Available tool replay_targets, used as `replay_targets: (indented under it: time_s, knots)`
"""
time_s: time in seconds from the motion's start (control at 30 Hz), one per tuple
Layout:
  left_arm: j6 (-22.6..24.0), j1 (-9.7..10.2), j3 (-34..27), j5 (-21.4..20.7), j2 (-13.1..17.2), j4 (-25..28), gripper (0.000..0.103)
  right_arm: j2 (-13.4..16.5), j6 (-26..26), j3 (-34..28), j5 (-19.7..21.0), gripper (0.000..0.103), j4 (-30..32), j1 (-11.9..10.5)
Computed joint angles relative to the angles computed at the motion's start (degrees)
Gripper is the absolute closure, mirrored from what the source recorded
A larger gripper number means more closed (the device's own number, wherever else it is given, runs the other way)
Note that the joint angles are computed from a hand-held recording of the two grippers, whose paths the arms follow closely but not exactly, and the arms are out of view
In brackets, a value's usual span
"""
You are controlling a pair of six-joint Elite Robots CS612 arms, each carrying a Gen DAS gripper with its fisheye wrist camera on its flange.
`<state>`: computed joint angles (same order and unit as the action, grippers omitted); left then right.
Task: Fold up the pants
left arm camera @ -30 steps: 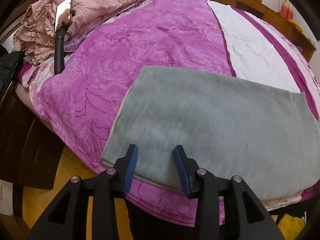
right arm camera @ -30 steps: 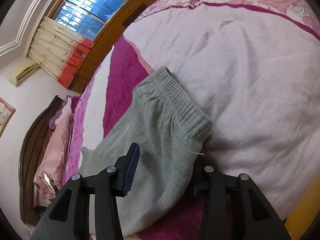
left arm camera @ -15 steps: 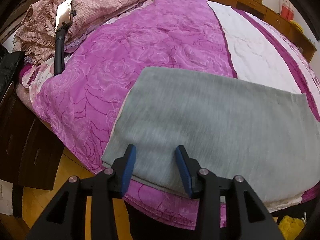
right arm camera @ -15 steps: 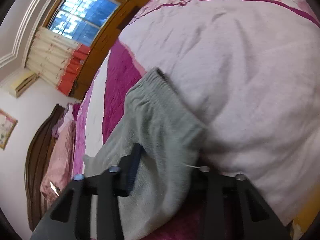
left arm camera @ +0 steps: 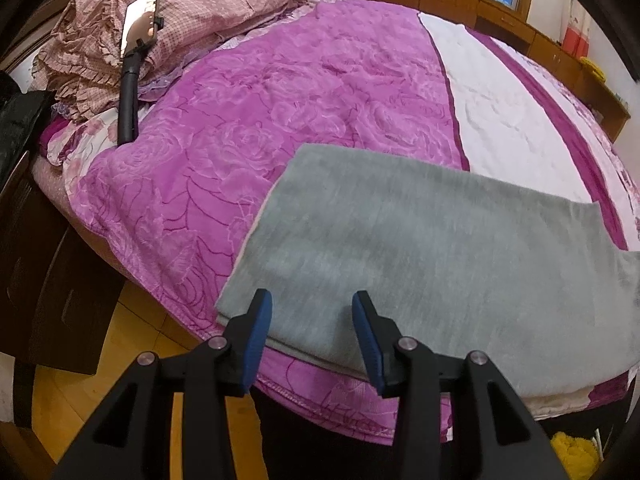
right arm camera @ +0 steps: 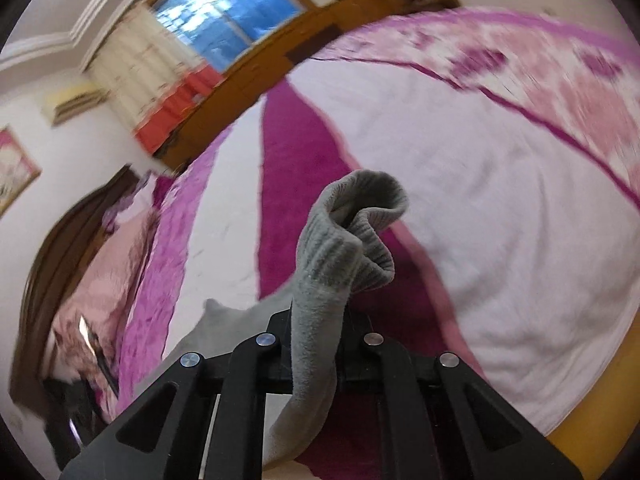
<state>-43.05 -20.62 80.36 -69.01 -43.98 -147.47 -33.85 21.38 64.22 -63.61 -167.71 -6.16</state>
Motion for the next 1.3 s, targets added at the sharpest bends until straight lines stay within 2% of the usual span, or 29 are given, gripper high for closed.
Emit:
replay_targets:
  time_s: [0.33,0.73,1.03,1.3]
  knots:
    - [-0.55,-0.09,2.26,0.27,-1.78,-3.00,0.059,-1.18,-8.15,-1.21,4.95,0.099,0.41,2.17]
    - [1.73,-0.40,3.12,0.94,-2.72,-6.91,0.059,-2.40,-18.63,-3.25,9.72,0.099,5.58,6.03]
    - [2.25,-0.09,5.02,0.86,-3.78,-10.05,0.059,-0.50,-25.23,-6.63,10.01,0.099,14.52,10.43]
    - [0.93,0.84,6.20,-1.70,-3.45,-12.45,0.059,3.14,-33.05,-11.46,4.85,0.099,23.12,14.72]
